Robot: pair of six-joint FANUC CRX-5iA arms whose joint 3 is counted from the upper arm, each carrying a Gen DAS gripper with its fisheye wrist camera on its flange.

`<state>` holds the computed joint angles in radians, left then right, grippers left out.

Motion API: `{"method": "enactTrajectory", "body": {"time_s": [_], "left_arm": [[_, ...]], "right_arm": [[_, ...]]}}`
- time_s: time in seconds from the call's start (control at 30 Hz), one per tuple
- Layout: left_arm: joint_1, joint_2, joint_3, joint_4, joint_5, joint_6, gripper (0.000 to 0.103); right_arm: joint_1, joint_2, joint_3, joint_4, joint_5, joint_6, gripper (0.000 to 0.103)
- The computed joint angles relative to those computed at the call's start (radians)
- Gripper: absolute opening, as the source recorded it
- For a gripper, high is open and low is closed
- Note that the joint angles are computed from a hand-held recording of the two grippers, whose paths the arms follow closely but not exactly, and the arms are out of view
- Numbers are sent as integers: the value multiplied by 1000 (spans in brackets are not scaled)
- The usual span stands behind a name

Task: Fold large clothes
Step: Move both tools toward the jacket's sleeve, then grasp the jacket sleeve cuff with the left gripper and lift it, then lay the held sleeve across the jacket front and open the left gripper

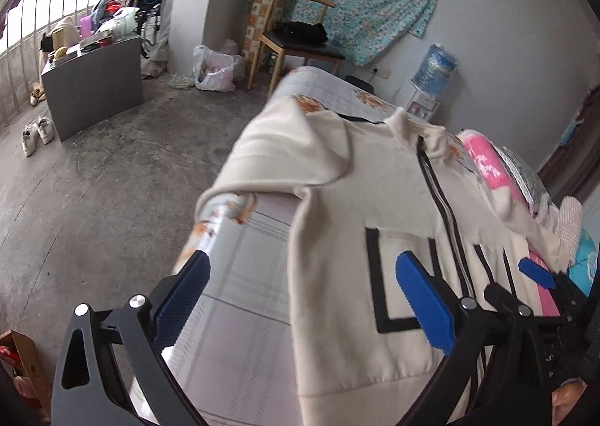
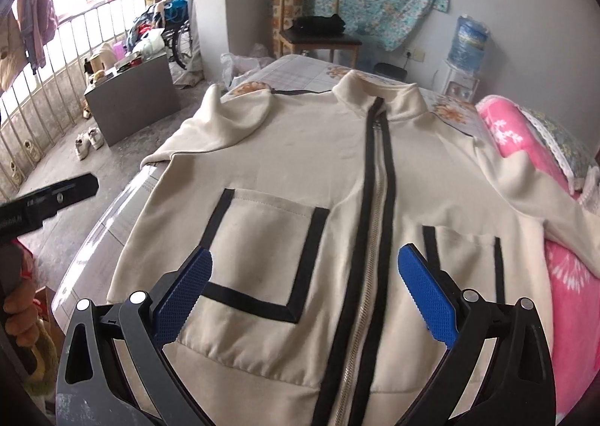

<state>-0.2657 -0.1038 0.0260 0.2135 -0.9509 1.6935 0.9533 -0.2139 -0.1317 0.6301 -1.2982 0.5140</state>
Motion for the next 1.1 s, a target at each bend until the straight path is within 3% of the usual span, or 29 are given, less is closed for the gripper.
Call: {"method": "enactTrajectory", "body": {"time_s": [0.17, 0.23, 0.33, 0.6, 0.7, 0.8, 0.93, 0.97, 1.03, 1.1], "left_arm": [[186, 83, -23, 186, 31, 40, 97], [253, 159, -6, 278, -23, 62, 97], [332, 298, -33, 526, -129, 48, 95], [325, 498, -216, 1042, -173, 45, 90], [316, 549, -184, 1049, -169, 77, 85], [304, 578, -180, 1080, -144, 116, 66], [317, 599, -131, 1009, -132, 162, 18], [324, 593, -119, 976, -120, 166, 11], [336, 581, -70, 895, -82, 156, 6], [348, 544, 5, 735, -38, 173, 5]], "right_arm": [[-54, 65, 41, -66, 74, 93, 95], [-69, 87, 55, -90, 90, 125, 95], [-83, 116, 72, -112, 95, 162, 95], [-121, 149, 89, -152, 81, 203, 95], [-137, 156, 95, -156, 76, 203, 95], [-150, 158, 97, -156, 76, 193, 95], [-163, 156, 94, -151, 83, 183, 95], [-167, 157, 94, -149, 84, 183, 95], [-169, 154, 91, -145, 85, 179, 95], [-171, 147, 86, -139, 86, 173, 95]]}}
